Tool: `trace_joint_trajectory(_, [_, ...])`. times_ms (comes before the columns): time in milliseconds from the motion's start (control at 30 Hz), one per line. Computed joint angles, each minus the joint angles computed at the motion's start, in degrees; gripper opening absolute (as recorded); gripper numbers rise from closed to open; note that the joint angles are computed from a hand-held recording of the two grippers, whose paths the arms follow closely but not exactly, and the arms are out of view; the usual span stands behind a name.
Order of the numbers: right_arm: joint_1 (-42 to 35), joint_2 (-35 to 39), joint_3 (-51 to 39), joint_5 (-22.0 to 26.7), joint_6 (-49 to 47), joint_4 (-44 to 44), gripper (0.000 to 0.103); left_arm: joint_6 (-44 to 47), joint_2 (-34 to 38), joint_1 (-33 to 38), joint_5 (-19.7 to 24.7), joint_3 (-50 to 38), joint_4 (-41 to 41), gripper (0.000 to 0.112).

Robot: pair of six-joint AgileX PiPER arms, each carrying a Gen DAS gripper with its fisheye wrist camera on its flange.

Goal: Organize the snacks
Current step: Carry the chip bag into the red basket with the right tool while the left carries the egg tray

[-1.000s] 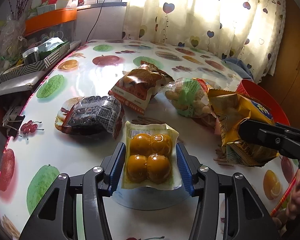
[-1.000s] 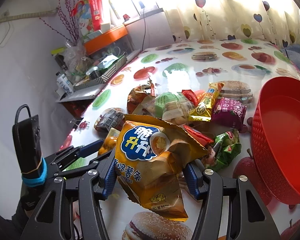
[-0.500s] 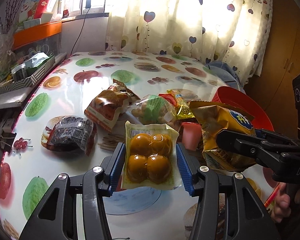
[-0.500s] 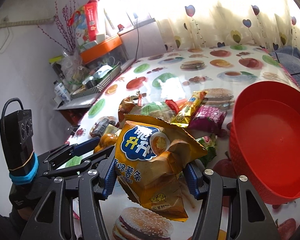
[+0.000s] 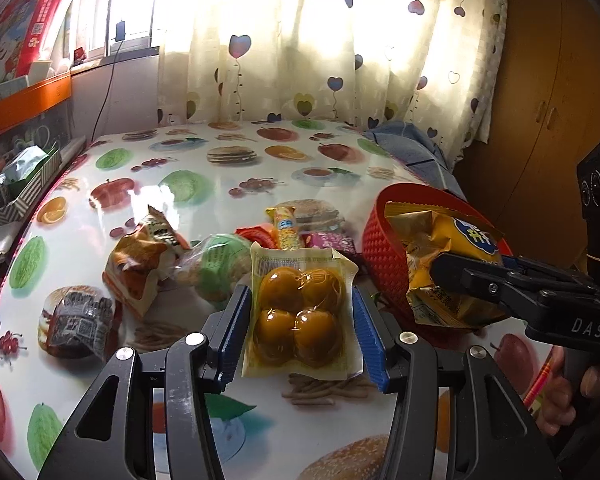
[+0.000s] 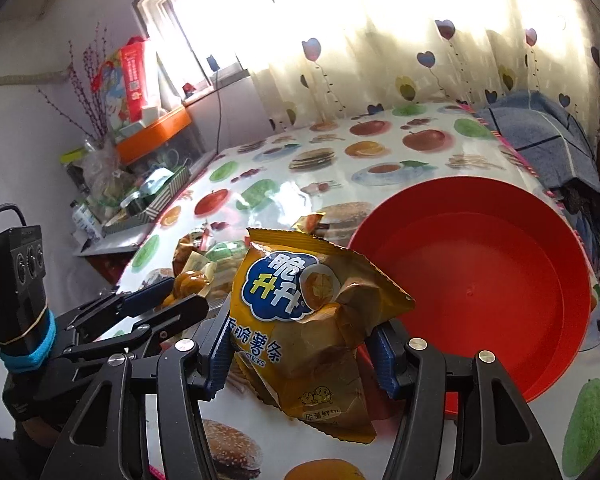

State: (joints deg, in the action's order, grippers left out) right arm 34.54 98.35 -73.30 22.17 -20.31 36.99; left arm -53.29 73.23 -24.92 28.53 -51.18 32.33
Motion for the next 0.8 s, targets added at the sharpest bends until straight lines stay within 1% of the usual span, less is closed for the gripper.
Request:
trace_joint_trajectory(300, [-4.1, -0.6, 1.9, -0.5, 2.8, -2.5, 0.057, 4.8, 6.7, -1.2, -1.6, -6.7, -3.6, 0.052])
trace_joint_trajectory(800, [-9.0, 0.1, 4.0, -0.5, 6.1, -6.9, 0.058, 13.0, 15.8, -4.1, -1.8, -17.3, -9.4, 0.052])
